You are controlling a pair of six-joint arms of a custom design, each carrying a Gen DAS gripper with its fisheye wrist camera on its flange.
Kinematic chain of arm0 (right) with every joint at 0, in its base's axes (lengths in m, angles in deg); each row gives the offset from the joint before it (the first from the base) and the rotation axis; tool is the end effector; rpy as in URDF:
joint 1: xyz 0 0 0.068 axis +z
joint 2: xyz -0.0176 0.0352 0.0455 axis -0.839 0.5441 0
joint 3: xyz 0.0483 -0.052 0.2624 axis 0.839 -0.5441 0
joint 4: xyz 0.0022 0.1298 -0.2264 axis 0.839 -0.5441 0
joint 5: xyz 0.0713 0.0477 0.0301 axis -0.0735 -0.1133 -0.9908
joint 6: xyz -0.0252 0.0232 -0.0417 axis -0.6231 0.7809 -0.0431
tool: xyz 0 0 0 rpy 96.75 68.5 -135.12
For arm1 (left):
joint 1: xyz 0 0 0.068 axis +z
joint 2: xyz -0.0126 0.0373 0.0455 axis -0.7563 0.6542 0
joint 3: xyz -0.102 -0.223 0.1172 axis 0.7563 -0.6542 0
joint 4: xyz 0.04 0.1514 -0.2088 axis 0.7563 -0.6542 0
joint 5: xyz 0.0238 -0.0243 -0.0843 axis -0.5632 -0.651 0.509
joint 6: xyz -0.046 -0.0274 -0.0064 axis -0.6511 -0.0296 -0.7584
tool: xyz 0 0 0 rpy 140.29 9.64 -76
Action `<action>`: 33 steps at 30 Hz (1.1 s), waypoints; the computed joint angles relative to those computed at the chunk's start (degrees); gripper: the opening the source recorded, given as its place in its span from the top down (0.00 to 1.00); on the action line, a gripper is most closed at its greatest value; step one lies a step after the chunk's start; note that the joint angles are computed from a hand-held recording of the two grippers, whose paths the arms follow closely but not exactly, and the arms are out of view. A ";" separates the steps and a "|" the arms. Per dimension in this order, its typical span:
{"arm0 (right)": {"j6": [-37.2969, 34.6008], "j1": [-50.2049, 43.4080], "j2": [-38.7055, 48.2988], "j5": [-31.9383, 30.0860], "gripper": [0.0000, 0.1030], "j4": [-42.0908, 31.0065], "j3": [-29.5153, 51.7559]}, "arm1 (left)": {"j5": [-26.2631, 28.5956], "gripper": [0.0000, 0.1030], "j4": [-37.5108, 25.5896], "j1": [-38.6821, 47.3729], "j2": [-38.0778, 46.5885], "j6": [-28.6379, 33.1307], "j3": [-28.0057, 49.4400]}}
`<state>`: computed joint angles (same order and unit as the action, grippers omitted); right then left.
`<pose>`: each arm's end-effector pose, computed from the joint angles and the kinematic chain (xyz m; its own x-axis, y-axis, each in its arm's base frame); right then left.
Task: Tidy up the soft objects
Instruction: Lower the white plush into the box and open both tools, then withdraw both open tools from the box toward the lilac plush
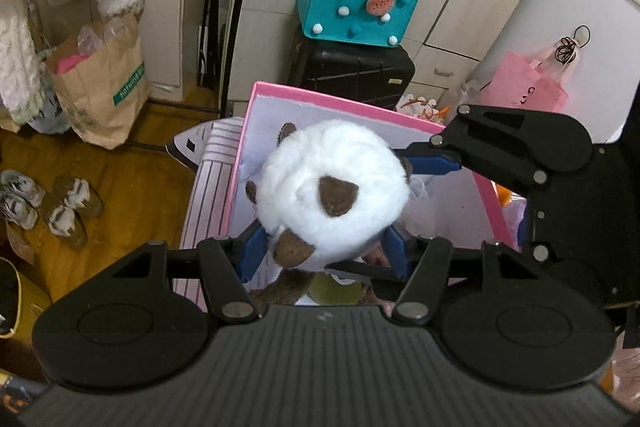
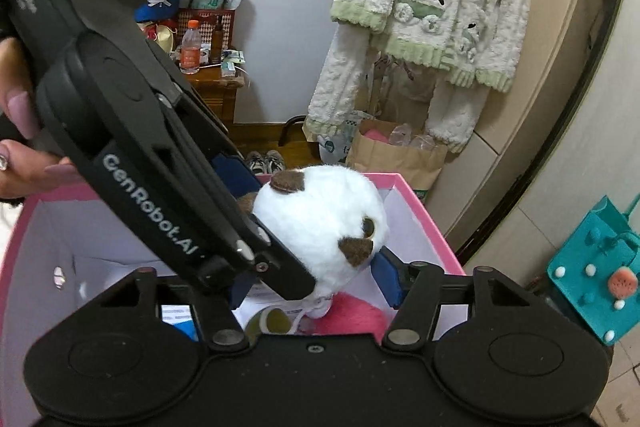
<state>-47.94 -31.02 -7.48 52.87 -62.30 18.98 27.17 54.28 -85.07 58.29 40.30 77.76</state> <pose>0.2161 0.1181 0.1434 -0.1666 -0.6704 -0.7231 -0.8626 0.4543 -0.2224 0.2216 -0.1597 0.1454 -0.7832 0.0278 -0.6211 0.2602 0.9220 -0.2868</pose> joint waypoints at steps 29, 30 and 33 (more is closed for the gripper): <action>17.80 -4.80 -30.59 -0.65 0.32 -22.18 -6.87 | -22.69 0.40 -16.78 -18.37 -16.78 -5.11 -0.18; 18.30 -5.46 -32.80 -1.41 0.32 -24.81 -6.67 | -22.87 0.40 -18.73 -19.20 -17.94 -5.15 0.37; 18.97 -8.29 -39.19 -4.13 0.32 -33.35 -5.27 | -21.59 0.40 -24.07 -20.87 -21.20 -5.40 1.95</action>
